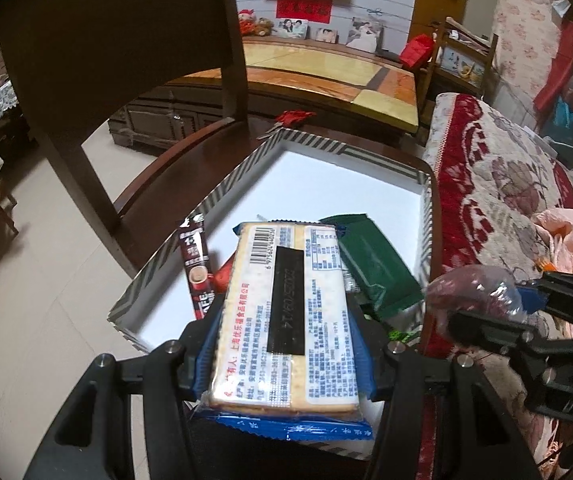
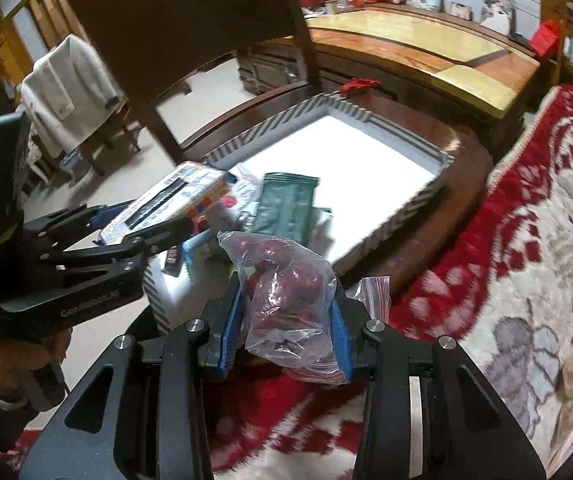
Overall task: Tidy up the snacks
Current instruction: 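Carry the biscuit box with the left gripper while the right carries the date bag to the tray, then open both grippers to drop the box and date bag into the tray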
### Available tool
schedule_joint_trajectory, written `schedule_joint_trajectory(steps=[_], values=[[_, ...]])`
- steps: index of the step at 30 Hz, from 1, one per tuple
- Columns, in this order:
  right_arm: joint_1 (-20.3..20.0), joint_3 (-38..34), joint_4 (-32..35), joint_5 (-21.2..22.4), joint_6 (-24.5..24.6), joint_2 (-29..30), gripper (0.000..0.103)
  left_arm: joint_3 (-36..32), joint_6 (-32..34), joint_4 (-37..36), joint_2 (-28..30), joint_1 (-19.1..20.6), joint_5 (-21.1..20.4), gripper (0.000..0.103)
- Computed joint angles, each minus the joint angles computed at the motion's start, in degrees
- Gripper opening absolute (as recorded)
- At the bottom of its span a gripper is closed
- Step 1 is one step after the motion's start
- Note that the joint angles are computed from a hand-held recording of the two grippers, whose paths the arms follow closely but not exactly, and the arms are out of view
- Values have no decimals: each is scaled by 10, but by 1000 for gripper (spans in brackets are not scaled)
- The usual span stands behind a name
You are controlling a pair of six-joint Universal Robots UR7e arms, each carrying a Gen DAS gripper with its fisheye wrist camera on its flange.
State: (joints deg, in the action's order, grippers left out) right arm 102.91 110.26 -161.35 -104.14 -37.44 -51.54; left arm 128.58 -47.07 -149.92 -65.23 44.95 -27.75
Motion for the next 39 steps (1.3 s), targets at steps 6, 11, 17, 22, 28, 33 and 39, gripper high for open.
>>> schedule_joint_trajectory(steps=[6, 11, 17, 22, 28, 33, 39], values=[[15, -20, 21, -7, -2, 31, 38, -4, -11, 16, -3, 12, 0, 58], [24, -45, 27, -34, -2, 65, 38, -9, -6, 15, 0, 20, -2, 58], [32, -78, 19, -65, -4, 98, 38, -15, 5, -1, 7, 33, -7, 58], [28, -104, 25, -71, -2, 115, 38, -25, 19, -11, 17, 42, -10, 57], [24, -134, 39, -72, 3, 134, 38, -39, 29, -21, 30, 52, -10, 57], [20, -133, 44, -59, 3, 130, 38, -42, 28, -21, 31, 56, -8, 57], [18, -125, 55, -41, 14, 120, 40, -40, 0, 5, 25, 52, 0, 57]])
